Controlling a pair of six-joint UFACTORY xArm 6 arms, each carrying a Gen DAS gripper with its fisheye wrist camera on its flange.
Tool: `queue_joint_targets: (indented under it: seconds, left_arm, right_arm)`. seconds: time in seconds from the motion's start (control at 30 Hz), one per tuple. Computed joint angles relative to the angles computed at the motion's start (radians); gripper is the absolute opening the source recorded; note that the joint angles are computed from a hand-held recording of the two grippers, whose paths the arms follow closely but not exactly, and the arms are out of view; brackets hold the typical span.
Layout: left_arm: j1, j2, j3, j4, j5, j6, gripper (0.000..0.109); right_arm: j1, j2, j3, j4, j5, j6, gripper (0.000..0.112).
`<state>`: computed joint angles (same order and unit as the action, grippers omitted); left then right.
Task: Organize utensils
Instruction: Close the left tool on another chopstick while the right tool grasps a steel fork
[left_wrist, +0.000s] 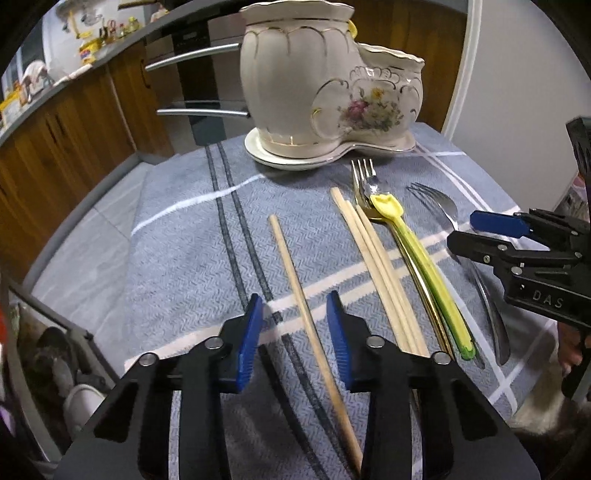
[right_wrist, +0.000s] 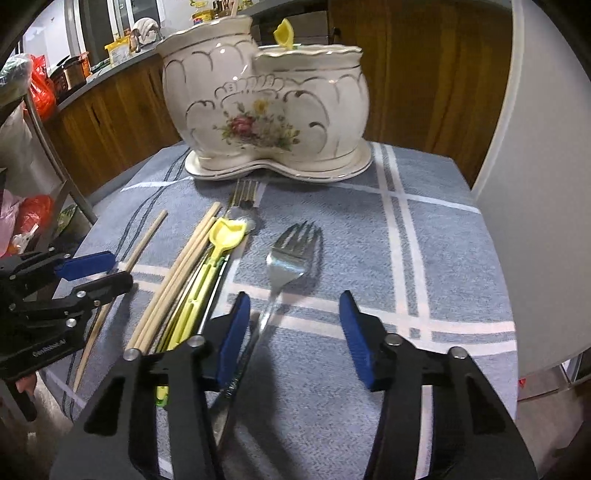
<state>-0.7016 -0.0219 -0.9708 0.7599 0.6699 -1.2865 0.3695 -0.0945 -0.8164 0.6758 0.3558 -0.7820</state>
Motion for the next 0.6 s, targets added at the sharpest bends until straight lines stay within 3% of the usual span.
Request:
queue_joint_targets:
  seconds: [0.27,0.33,0.6]
  left_arm:
    - [0.001,0.037,-0.04,0.05,0.023,-0.012,0.008]
    - [0.007,0.041,-0.042,0.055,0.015,-0.018,0.006]
    - [0.026,-0.01,0.009,0.103,-0.061,-0.074,0.005]
  right_arm:
    - [0.017,0.025,-0.023,0.062,-0.012,-0.031,0.016]
    - [0.012,0.023,-0.029,0.103,0.005,-0.061,0.008]
    - [-0.019,-0.03,-0.014,0.301,0.011,-0.229,0.004]
